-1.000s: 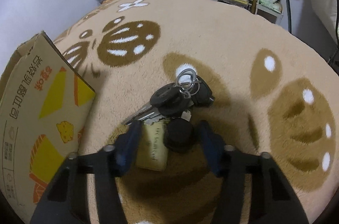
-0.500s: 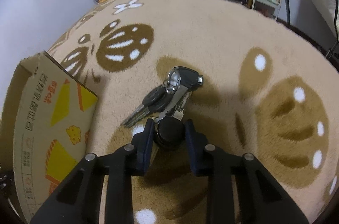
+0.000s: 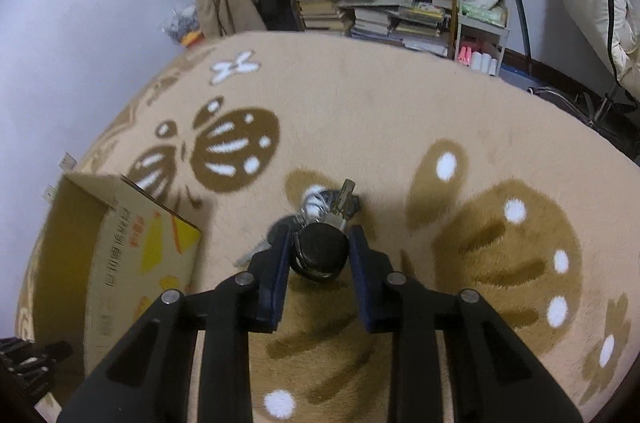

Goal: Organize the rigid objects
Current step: 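Grasp the black car key bunch with the right gripper, then carry the key bunch into the box and release it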

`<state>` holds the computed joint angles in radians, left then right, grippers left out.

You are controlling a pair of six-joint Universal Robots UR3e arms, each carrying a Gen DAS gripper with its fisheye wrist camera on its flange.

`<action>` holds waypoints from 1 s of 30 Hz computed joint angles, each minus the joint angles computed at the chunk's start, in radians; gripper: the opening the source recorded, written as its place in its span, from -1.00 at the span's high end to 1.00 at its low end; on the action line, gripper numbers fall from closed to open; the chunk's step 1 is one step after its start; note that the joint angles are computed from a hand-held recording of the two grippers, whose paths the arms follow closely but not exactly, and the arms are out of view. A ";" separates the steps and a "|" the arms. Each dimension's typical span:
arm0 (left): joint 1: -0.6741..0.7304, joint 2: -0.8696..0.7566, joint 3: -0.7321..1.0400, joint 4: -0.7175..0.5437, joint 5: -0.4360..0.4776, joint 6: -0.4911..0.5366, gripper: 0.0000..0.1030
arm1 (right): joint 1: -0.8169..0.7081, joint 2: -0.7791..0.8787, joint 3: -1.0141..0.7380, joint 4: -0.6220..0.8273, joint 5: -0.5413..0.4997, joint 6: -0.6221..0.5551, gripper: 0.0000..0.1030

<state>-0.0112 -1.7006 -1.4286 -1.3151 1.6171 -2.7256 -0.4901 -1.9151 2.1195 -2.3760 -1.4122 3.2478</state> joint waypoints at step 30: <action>0.005 -0.019 0.013 -0.008 -0.013 -0.003 0.70 | 0.481 0.294 -0.307 -0.029 0.045 -0.010 0.42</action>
